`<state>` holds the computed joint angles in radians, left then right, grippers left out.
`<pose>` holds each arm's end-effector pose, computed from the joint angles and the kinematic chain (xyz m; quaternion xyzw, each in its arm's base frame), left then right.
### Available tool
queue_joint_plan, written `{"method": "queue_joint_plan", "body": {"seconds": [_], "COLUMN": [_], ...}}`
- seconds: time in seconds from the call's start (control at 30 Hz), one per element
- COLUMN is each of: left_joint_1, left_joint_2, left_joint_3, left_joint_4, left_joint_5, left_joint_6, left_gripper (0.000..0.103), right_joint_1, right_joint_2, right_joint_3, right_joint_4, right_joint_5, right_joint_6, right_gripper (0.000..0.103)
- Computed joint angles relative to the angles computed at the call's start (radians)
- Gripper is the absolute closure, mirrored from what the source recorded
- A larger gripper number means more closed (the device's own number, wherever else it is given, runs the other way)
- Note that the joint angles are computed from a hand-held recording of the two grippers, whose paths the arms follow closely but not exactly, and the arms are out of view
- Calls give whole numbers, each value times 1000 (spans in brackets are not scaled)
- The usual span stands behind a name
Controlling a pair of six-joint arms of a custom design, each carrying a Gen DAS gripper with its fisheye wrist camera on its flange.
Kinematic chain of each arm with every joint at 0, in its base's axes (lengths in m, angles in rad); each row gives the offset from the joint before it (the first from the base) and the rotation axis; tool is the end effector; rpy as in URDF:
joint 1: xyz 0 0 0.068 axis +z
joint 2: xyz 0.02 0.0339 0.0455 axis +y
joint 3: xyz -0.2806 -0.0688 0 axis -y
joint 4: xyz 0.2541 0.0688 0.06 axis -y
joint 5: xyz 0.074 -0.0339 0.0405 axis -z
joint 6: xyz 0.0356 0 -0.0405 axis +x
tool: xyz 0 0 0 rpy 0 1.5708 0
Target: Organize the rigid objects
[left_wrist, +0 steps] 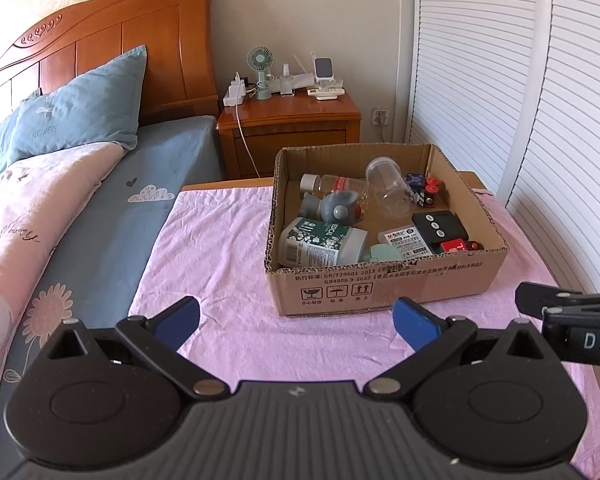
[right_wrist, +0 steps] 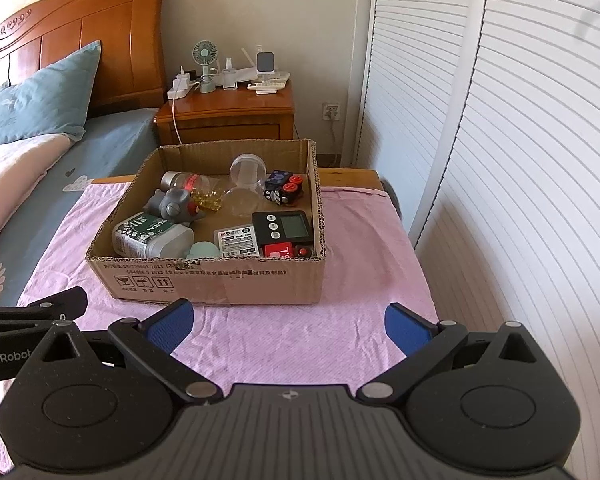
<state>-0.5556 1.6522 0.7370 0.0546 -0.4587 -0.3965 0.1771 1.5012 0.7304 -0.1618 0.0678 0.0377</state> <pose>0.2754 -0.1524 0.1480 -0.0062 0.9165 0.0343 0.3986 0.2857 0.0487 0.1715 -0.0555 0.9474 0.0016 0.3152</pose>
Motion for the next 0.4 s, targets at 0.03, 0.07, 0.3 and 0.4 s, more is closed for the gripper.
{"method": "queue_joint_plan", "body": {"seconds": [0.03, 0.07, 0.3, 0.4], "left_joint_1": [0, 0, -1, -1], "left_joint_2": [0, 0, -2, -3], "left_joint_3": [0, 0, -2, -3], "left_joint_4": [0, -1, -3, -4], "left_joint_5": [0, 0, -2, -4], "left_joint_6": [-1, -2, -11, -12], "left_gripper": [1, 1, 1, 1], "right_joint_1": [1, 1, -2, -4], "right_joint_2": [-1, -3, -4, -4], "right_joint_3": [-1, -3, -3, -3], "right_joint_4": [1, 1, 0, 0], "right_joint_5": [0, -1, -4, -7], "right_joint_6": [-1, -1, -3, -6], "right_gripper": [0, 0, 0, 0]}}
